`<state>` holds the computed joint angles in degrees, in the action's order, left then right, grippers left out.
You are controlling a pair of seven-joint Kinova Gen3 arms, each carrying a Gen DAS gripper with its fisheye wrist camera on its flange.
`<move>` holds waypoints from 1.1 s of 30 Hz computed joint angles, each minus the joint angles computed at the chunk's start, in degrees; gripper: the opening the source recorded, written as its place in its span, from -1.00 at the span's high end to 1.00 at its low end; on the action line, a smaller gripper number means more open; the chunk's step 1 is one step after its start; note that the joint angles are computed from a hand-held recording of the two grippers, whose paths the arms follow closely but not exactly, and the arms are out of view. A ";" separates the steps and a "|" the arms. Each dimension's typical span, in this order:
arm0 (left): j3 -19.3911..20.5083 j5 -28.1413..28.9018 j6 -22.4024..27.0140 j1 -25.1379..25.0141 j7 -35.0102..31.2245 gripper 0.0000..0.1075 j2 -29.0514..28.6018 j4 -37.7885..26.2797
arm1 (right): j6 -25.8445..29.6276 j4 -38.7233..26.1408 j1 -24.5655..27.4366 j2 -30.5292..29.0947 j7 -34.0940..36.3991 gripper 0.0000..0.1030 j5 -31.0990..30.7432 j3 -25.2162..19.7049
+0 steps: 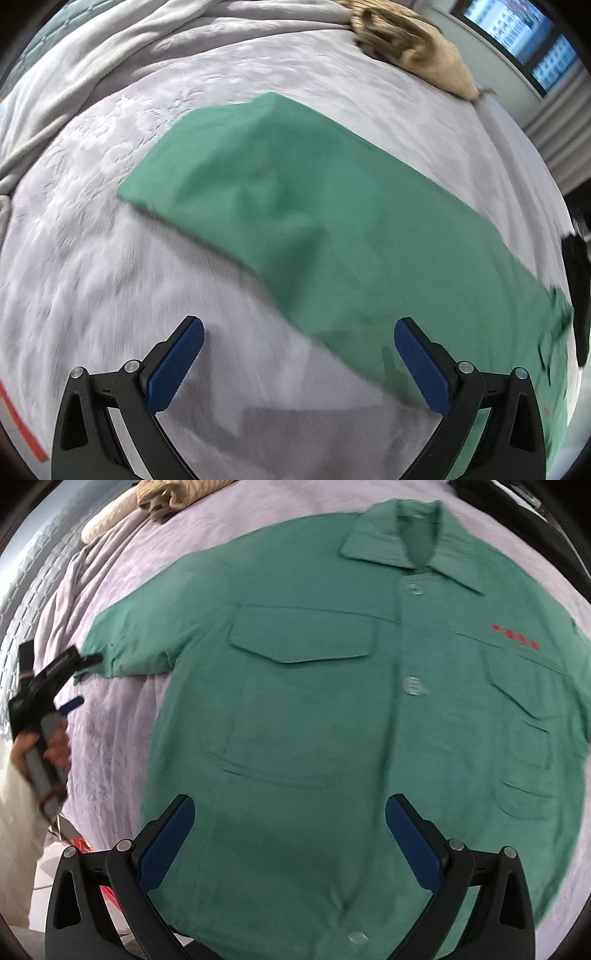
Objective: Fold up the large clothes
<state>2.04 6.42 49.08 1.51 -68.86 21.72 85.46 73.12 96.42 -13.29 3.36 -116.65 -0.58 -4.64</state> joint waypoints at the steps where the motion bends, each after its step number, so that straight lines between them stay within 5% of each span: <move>1: -0.28 0.21 -1.28 -0.56 -0.11 -0.92 1.02 -0.36 | -0.58 0.14 -0.07 0.48 0.18 -0.99 -0.28 -0.11; 4: -1.61 -0.53 -5.00 -1.12 1.45 -0.91 1.89 0.21 | -2.13 0.27 -0.71 1.71 0.12 -0.99 0.07 -0.44; 6: -2.81 -0.74 -7.19 -1.44 2.69 -0.70 1.76 1.17 | -2.64 0.18 -1.01 2.17 0.25 -0.99 -0.06 -0.53; 9: -1.56 3.26 -7.64 -4.87 0.42 -0.02 2.10 1.60 | -2.82 -0.16 -1.19 3.01 0.51 -0.99 -0.35 -0.44; 11: 2.70 7.34 -8.33 -10.18 -4.24 0.84 3.01 1.73 | -3.00 -0.44 -1.42 3.68 0.53 -0.99 -0.72 -0.48; 12: 3.96 9.63 -8.77 -11.91 -6.56 0.95 3.00 2.07 | -3.07 -0.52 -1.53 3.86 0.52 -0.99 -0.79 -0.49; 17: 2.24 10.11 -11.85 -9.28 -9.77 0.95 -0.44 2.25 | -4.54 0.21 -1.91 2.93 -0.53 -0.99 0.22 -0.33; 24: 5.25 8.49 -14.09 -2.78 -17.03 0.95 -5.90 -2.04 | -7.34 3.43 0.77 -2.46 -1.59 -0.99 0.62 1.07; 30: 7.34 7.74 -12.47 10.18 -19.84 0.95 -4.74 -10.29 | -8.22 6.07 5.59 -9.00 0.19 -0.99 1.03 3.41; 33: 9.68 1.39 -10.24 18.14 -17.57 0.95 -0.65 -15.95 | -8.27 7.45 8.86 -13.00 1.35 -0.99 1.72 5.08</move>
<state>11.72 7.81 38.84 19.65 -86.43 21.07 69.51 64.84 103.87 -4.43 -9.64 -115.31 1.14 0.44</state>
